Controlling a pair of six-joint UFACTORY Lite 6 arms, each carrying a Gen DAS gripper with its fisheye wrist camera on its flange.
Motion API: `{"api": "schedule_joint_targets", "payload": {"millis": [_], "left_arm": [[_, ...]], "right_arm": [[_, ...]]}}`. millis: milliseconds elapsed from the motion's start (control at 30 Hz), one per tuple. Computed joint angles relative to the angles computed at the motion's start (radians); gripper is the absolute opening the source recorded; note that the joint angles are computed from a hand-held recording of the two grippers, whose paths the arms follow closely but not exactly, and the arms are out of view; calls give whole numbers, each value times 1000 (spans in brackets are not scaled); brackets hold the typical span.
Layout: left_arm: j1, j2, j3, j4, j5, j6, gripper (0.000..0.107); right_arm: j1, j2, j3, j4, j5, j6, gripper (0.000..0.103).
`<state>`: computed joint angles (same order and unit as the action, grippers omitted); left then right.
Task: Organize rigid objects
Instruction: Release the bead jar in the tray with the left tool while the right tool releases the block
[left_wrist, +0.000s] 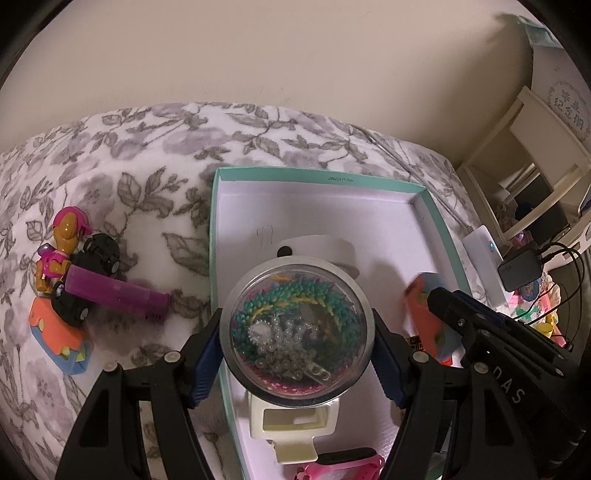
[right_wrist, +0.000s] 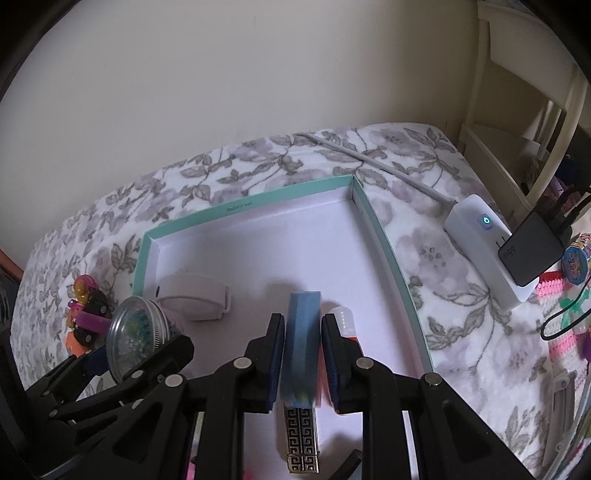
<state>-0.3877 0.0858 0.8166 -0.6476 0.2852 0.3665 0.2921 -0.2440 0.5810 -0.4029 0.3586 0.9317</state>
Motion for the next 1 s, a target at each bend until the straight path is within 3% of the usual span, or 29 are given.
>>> {"api": "schedule_joint_targets", "payload": {"millis": [500, 800, 900, 967, 1000], "left_arm": [[50, -74, 17, -11, 72, 4, 79], [126, -133, 31, 215, 81, -230, 79], [178, -157, 21, 270, 77, -283, 79], [209, -168, 16, 356, 67, -359, 81], [223, -174, 10, 382, 63, -380, 86]], "right_arm": [[48, -123, 50, -67, 130, 56, 23], [56, -154, 63, -69, 160, 57, 23], [59, -124, 64, -62, 144, 58, 34], [66, -103, 65, -62, 129, 63, 53], [70, -95, 66, -65, 123, 68, 56]]}}
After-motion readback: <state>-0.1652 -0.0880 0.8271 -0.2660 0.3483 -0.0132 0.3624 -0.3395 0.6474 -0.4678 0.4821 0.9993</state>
